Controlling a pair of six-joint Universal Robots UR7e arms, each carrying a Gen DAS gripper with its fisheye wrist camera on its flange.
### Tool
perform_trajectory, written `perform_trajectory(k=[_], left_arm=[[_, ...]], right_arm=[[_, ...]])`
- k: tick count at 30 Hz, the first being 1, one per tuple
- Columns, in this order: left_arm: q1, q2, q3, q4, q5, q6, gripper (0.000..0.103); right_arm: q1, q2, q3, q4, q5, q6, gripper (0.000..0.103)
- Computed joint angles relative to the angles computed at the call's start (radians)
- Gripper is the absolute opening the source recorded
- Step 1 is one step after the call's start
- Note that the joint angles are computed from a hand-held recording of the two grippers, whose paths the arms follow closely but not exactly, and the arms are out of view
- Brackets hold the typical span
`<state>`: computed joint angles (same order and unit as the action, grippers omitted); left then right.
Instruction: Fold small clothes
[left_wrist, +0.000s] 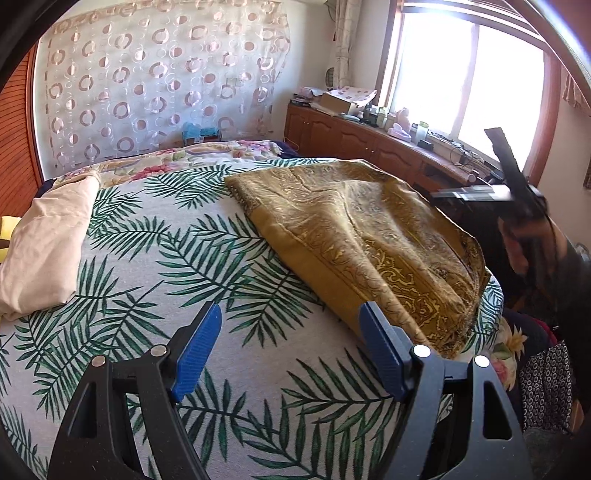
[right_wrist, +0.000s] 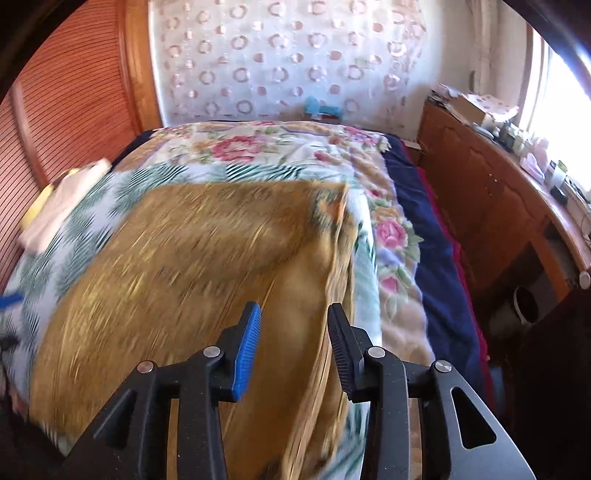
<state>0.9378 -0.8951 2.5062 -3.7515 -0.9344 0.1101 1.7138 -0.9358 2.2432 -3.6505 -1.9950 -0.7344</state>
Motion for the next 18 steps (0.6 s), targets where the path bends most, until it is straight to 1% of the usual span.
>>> perform_trajectory(k=[2,4,5,7,8,10,12,13,14,15,17,18], left_arm=[[-0.004,0.007,-0.005,0.005,-0.003,-0.004,0.078],[-0.01,0.016,-0.011,0.011,-0.004,-0.008,0.078],[-0.01,0.019,-0.014,0.011,-0.005,-0.008,0.078],[-0.017,0.028,-0.019,0.016,-0.005,-0.011,0.078],[-0.02,0.03,-0.021,0.02,-0.005,-0.012,0.078],[-0.028,0.038,-0.026,0.025,-0.003,-0.012,0.078],[-0.038,0.043,-0.027,0.031,0.003,-0.014,0.078],[-0.041,0.044,-0.028,0.034,0.005,-0.014,0.078],[-0.044,0.045,-0.029,0.037,0.008,-0.014,0.078],[-0.047,0.047,-0.028,0.04,0.01,-0.015,0.078],[-0.052,0.049,-0.027,0.043,0.012,-0.016,0.078],[-0.053,0.048,-0.026,0.046,0.014,-0.018,0.078]], right_arm=[[-0.019,-0.026,0.08,-0.06,0.021,-0.022,0.039],[-0.039,-0.031,0.134,-0.112,0.037,-0.037,0.039],[-0.05,-0.036,0.156,-0.13,0.046,-0.037,0.039],[-0.061,-0.062,0.203,-0.139,0.059,-0.009,0.039],[-0.062,-0.066,0.215,-0.145,0.058,-0.004,0.039],[-0.065,-0.055,0.238,-0.19,0.048,-0.014,0.039],[-0.083,-0.051,0.246,-0.205,0.064,-0.012,0.039],[-0.079,-0.058,0.254,-0.205,0.066,0.0,0.039],[-0.083,-0.059,0.264,-0.221,0.076,0.002,0.034],[-0.091,-0.065,0.274,-0.227,0.094,0.002,0.017],[-0.089,-0.071,0.286,-0.226,0.12,-0.007,0.007],[-0.085,-0.065,0.295,-0.251,0.124,-0.019,0.005]])
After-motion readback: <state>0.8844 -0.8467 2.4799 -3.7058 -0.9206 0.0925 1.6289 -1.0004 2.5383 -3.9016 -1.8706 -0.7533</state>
